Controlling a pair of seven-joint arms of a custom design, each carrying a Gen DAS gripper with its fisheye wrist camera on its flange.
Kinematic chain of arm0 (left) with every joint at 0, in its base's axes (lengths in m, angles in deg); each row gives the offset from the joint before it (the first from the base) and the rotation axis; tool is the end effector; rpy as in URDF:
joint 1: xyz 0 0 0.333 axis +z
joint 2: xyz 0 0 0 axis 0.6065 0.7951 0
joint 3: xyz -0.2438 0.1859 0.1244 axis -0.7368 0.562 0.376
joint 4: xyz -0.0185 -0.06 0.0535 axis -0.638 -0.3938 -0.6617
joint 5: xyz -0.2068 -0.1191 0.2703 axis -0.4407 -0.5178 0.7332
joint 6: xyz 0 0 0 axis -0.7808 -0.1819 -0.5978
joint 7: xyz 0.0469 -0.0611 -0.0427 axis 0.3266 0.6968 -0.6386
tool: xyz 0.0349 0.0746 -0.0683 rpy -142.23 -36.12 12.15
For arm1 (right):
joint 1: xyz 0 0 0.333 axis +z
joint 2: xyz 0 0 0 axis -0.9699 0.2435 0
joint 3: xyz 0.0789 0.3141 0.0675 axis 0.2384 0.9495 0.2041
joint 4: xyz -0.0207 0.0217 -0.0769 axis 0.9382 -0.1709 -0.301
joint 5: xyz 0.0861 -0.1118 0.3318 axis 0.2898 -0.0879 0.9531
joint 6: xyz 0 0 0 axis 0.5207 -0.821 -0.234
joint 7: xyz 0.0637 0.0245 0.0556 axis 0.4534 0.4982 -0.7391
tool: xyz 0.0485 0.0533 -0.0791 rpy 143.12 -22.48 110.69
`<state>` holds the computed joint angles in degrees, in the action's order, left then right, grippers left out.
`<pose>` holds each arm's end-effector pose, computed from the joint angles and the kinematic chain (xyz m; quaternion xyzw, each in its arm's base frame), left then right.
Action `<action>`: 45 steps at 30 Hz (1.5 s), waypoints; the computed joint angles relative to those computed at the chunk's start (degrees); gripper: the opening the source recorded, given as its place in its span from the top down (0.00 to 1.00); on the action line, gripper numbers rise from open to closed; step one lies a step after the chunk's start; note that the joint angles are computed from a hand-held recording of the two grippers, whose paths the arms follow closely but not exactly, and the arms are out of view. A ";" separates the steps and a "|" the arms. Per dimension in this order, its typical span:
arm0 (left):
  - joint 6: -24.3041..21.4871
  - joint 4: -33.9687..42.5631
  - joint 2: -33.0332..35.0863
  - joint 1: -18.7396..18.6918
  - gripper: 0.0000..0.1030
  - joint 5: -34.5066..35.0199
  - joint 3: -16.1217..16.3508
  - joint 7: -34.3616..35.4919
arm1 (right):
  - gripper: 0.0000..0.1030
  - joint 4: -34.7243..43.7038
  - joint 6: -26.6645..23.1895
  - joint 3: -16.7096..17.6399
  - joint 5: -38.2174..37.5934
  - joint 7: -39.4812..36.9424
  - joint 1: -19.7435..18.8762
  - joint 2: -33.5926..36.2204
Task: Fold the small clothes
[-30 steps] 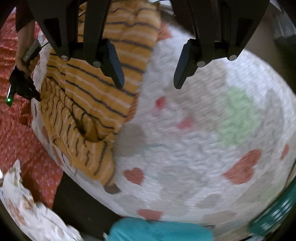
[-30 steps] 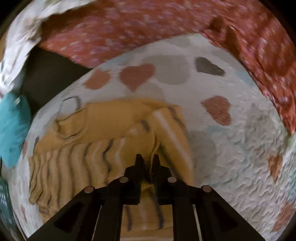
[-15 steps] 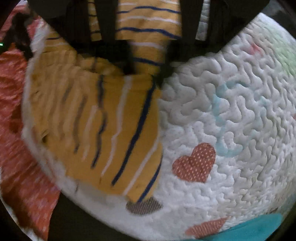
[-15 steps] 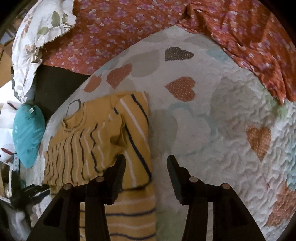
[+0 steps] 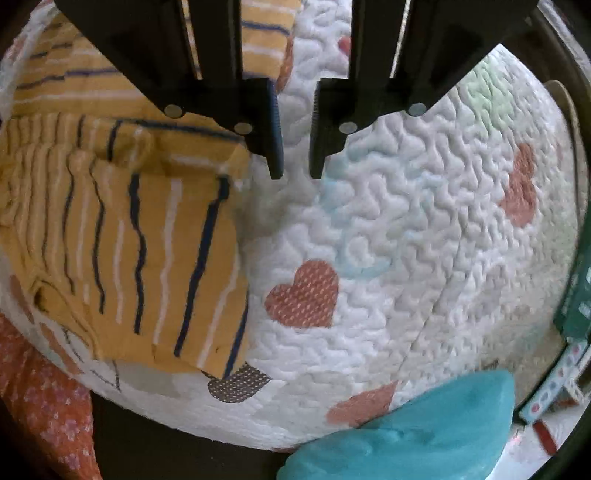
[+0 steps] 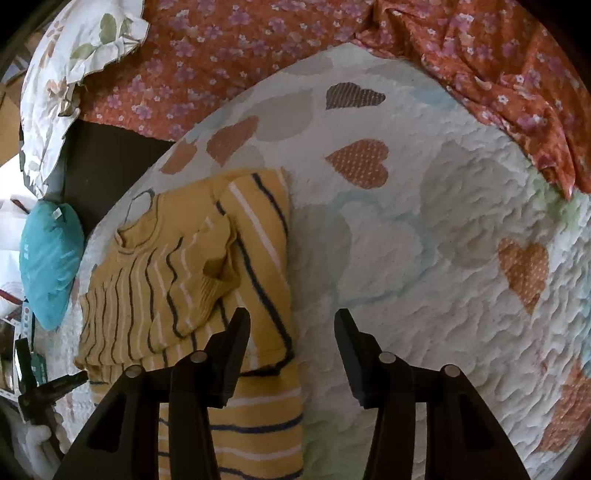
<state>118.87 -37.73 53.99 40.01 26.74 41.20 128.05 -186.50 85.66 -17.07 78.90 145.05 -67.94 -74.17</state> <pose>0.4634 -0.0022 0.6317 -0.9221 0.3618 -0.0447 0.1297 0.5826 0.0939 0.5537 -0.7240 0.6090 -0.0220 0.3232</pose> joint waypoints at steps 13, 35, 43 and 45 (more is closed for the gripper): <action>14.81 -25.35 -23.53 -4.26 0.47 -16.17 2.62 -2.80 | 0.46 -17.86 -12.82 -3.85 14.05 -8.32 -2.98 -11.93; 24.15 -43.62 -38.28 -23.86 0.43 -28.40 -2.33 -16.15 | 0.46 -37.90 -27.53 -6.19 10.04 -10.55 -6.01 -31.71; 22.67 -39.95 -40.53 -23.55 0.88 -28.07 -3.24 -20.16 | 0.87 -39.07 -25.78 -4.64 4.94 -11.23 -2.58 -36.98; 21.47 -37.31 -42.10 -22.60 0.88 -26.29 -3.57 -21.32 | 0.87 -37.32 -28.27 -6.62 6.89 -11.42 -2.30 -37.36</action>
<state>140.34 -75.04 11.89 17.41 0.45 37.63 106.72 -223.81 57.39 -23.68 85.79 133.63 -70.24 -111.53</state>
